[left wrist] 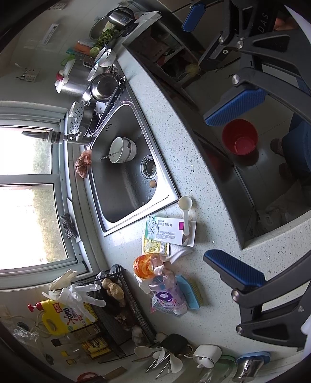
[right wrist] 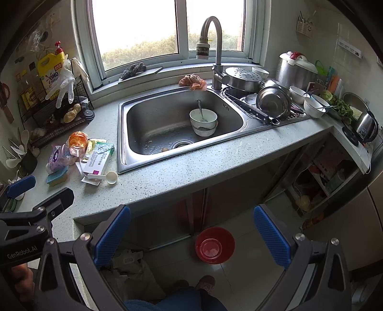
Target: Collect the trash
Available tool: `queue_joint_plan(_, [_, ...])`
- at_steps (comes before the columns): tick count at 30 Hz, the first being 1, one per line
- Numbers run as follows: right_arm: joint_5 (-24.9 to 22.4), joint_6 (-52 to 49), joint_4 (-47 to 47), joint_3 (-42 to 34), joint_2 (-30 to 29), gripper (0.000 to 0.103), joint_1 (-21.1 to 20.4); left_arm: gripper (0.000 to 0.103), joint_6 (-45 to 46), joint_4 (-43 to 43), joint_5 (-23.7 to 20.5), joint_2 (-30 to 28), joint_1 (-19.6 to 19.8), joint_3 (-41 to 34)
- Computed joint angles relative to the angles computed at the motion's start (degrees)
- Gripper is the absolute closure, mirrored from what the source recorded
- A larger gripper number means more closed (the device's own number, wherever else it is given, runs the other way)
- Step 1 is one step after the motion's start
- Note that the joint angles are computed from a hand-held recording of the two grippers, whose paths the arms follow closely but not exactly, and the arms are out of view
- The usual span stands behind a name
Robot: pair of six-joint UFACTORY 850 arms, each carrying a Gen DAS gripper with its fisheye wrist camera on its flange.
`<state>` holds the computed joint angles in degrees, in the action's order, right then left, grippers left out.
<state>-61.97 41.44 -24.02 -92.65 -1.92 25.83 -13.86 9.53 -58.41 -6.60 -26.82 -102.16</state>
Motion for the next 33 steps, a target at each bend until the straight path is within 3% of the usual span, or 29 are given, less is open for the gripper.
queue_joint_plan(33, [0.13, -0.06, 0.68, 0.47, 0.10, 0.000, 0.03, 0.000, 0.44, 0.27, 0.64, 0.59, 0.04, 1.23])
